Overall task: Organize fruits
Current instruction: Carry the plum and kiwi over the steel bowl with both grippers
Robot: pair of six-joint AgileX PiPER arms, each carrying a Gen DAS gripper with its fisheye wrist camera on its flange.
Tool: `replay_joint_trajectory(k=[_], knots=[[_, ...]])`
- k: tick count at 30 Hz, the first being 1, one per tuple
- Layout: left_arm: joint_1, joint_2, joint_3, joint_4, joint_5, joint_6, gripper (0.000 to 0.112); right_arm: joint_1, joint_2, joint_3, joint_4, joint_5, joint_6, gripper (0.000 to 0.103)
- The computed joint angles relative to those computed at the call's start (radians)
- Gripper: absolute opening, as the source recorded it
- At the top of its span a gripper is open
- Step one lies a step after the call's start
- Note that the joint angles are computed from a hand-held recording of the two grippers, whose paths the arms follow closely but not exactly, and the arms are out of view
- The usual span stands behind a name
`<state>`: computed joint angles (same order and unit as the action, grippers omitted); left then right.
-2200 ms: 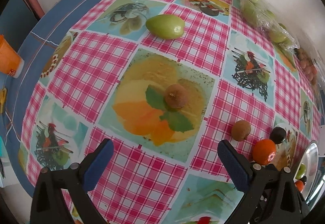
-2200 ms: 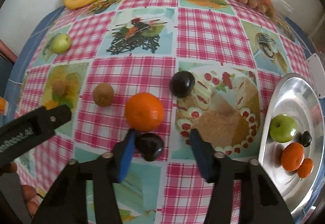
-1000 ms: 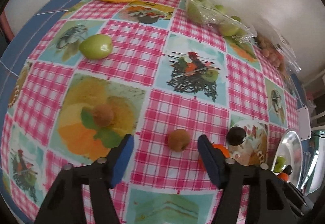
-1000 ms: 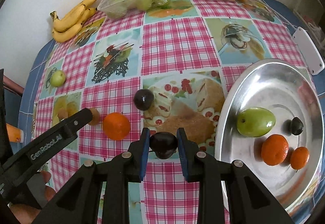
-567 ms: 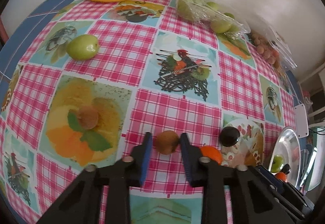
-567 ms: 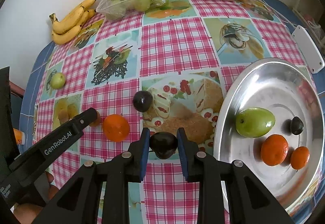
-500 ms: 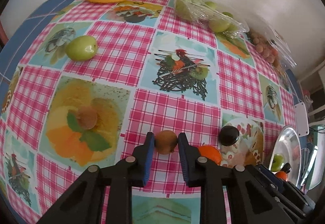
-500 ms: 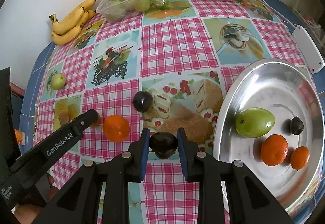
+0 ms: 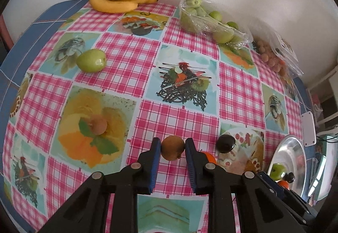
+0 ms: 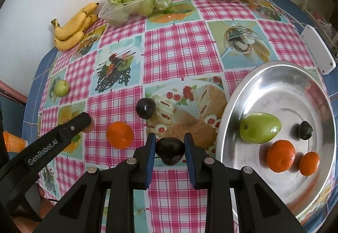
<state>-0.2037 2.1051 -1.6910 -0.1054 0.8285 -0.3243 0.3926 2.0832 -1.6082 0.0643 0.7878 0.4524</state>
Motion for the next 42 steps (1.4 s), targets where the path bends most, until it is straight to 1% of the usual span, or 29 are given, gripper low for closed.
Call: replay_joint_trajectory(k=[5, 13, 15, 18, 23, 30, 35, 42], knots=[[-0.024, -0.018, -0.003, 0.015, 0.013, -0.022, 0.026, -0.025, -0.030, 0.034, 0.006, -0.015, -0.001, 0.028], [-0.076, -0.040, -0.017, 0.032, 0.025, -0.043, 0.025, -0.093, -0.103, 0.116, -0.033, -0.030, 0.048, 0.028], [-0.098, -0.036, -0.027, 0.042, 0.031, -0.048, 0.025, -0.120, -0.124, 0.143, -0.039, -0.036, 0.060, 0.028], [-0.138, -0.025, -0.049, 0.053, 0.045, -0.047, 0.026, -0.169, -0.150, 0.183, -0.008, -0.053, 0.044, 0.028], [-0.200, -0.002, -0.095, 0.038, 0.072, -0.024, 0.025, -0.243, -0.187, 0.237, -0.004, -0.062, 0.040, 0.028], [-0.282, 0.024, -0.150, 0.030, 0.104, 0.002, 0.026, -0.313, -0.230, 0.304, -0.004, -0.080, 0.046, 0.028], [-0.332, 0.050, -0.193, 0.052, 0.131, 0.008, 0.026, -0.340, -0.248, 0.334, -0.011, -0.086, 0.054, 0.028], [-0.384, 0.063, -0.184, 0.089, 0.129, 0.005, 0.026, -0.345, -0.248, 0.336, 0.000, -0.074, 0.039, 0.028]])
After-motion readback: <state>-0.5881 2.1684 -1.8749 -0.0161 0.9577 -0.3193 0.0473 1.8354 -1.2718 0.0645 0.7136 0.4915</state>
